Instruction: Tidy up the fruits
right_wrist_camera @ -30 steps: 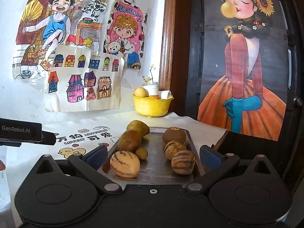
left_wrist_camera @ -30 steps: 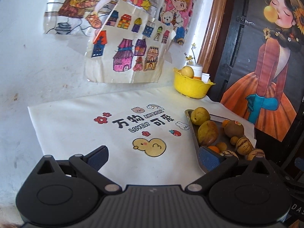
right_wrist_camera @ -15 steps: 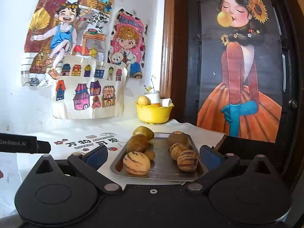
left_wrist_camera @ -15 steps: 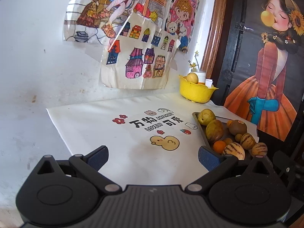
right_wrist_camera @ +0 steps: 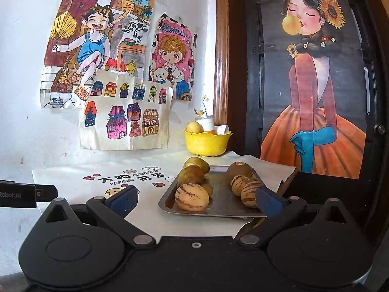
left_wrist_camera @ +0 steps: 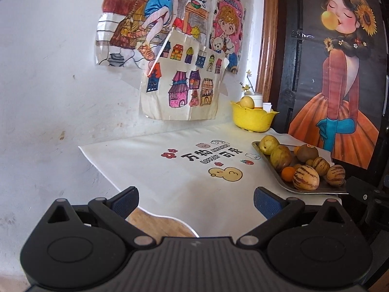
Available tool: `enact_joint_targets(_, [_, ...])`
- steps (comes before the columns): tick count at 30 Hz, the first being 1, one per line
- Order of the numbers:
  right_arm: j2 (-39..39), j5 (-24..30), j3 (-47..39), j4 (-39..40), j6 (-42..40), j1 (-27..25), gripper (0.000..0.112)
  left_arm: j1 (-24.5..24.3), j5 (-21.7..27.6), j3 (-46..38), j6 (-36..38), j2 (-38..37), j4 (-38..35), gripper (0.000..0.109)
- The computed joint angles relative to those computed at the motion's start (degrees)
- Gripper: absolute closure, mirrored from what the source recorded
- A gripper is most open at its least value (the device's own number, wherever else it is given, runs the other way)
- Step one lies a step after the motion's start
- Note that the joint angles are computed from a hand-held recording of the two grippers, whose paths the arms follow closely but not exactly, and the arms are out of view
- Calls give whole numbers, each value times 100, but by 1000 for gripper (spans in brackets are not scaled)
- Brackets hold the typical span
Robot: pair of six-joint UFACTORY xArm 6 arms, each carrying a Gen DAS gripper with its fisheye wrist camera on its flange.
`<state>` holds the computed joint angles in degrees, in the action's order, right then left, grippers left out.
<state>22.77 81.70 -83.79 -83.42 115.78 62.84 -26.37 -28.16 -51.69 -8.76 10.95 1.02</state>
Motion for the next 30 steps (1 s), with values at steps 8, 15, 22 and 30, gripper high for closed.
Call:
enact_joint_targets(8, [74,-58,-18,40,62,8,10,39,26,69,53,-13,-89,6])
enact_joint_targets(15, [120,-84,-14,59,102,10,10,40,35,72,71,32,-128,6])
enact_joint_targets(22, [194,-110,-18,7,146,10,10,41,58,53,37,96,-94,6])
enact_joint_targets(30, [195,-183,12,71,203,-27,10,29,149,17,55,124,-149,6])
